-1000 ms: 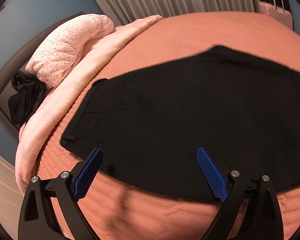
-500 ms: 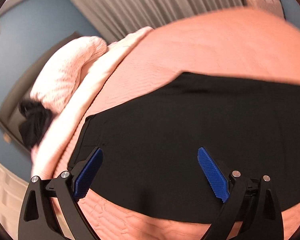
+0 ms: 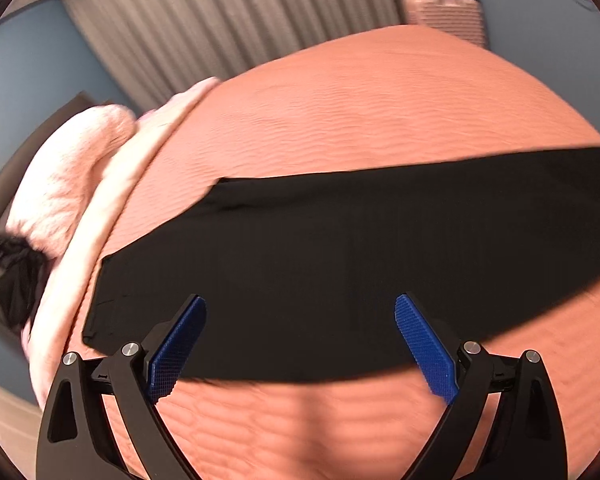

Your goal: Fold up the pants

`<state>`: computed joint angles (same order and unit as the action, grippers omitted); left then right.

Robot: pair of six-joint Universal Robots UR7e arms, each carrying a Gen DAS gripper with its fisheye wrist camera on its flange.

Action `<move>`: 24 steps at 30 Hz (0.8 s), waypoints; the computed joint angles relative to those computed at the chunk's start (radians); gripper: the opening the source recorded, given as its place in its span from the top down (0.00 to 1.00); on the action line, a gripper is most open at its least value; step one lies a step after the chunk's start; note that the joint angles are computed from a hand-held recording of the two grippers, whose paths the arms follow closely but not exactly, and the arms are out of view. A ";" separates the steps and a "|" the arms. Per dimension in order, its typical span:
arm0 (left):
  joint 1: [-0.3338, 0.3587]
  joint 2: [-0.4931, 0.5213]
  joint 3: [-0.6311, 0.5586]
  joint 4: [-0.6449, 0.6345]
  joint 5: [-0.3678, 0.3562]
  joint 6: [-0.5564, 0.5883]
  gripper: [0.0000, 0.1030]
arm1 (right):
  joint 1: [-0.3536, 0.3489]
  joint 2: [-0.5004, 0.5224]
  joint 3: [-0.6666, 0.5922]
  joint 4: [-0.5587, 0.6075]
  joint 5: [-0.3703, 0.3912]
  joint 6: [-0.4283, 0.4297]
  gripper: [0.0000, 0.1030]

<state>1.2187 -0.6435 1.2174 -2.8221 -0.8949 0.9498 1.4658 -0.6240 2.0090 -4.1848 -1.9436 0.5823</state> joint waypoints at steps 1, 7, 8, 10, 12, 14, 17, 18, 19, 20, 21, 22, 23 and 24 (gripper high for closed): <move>-0.007 -0.024 0.050 -0.022 -0.010 0.018 0.09 | -0.009 0.012 -0.009 -0.032 0.005 0.019 0.92; -0.031 -0.115 0.233 -0.118 -0.060 0.123 0.09 | -0.067 0.000 0.012 -0.151 0.043 0.100 0.93; -0.033 -0.122 0.245 -0.116 -0.059 0.119 0.09 | -0.069 0.005 0.004 -0.159 0.039 0.109 0.93; -0.037 -0.136 0.263 -0.095 -0.054 0.098 0.09 | -0.079 0.011 -0.031 -0.144 0.038 0.134 0.93; -0.039 -0.136 0.260 -0.065 -0.039 0.072 0.09 | -0.078 0.012 -0.049 -0.137 0.031 0.143 0.92; -0.040 -0.140 0.261 -0.050 -0.031 0.055 0.09 | -0.082 0.013 -0.059 -0.136 0.038 0.160 0.91; -0.039 -0.140 0.257 -0.060 -0.029 0.062 0.09 | -0.090 0.014 -0.041 -0.177 0.081 0.168 0.83; -0.038 -0.136 0.248 -0.060 -0.029 0.063 0.09 | -0.097 0.029 -0.032 -0.229 0.116 0.164 0.80; -0.038 -0.136 0.246 -0.061 -0.028 0.062 0.09 | -0.103 0.038 -0.033 -0.258 0.137 0.160 0.76; -0.037 -0.138 0.244 -0.059 -0.030 0.059 0.09 | -0.104 0.040 -0.033 -0.266 0.146 0.156 0.73; -0.035 -0.138 0.241 -0.055 -0.031 0.057 0.09 | -0.103 0.039 -0.031 -0.271 0.153 0.145 0.70; -0.034 -0.135 0.237 -0.051 -0.028 0.055 0.09 | -0.104 0.043 -0.033 -0.288 0.170 0.132 0.60; -0.033 -0.134 0.234 -0.047 -0.025 0.053 0.09 | -0.102 0.046 -0.038 -0.313 0.195 0.113 0.46; -0.033 -0.132 0.234 -0.049 -0.022 0.052 0.09 | -0.095 0.043 -0.037 -0.319 0.192 0.098 0.39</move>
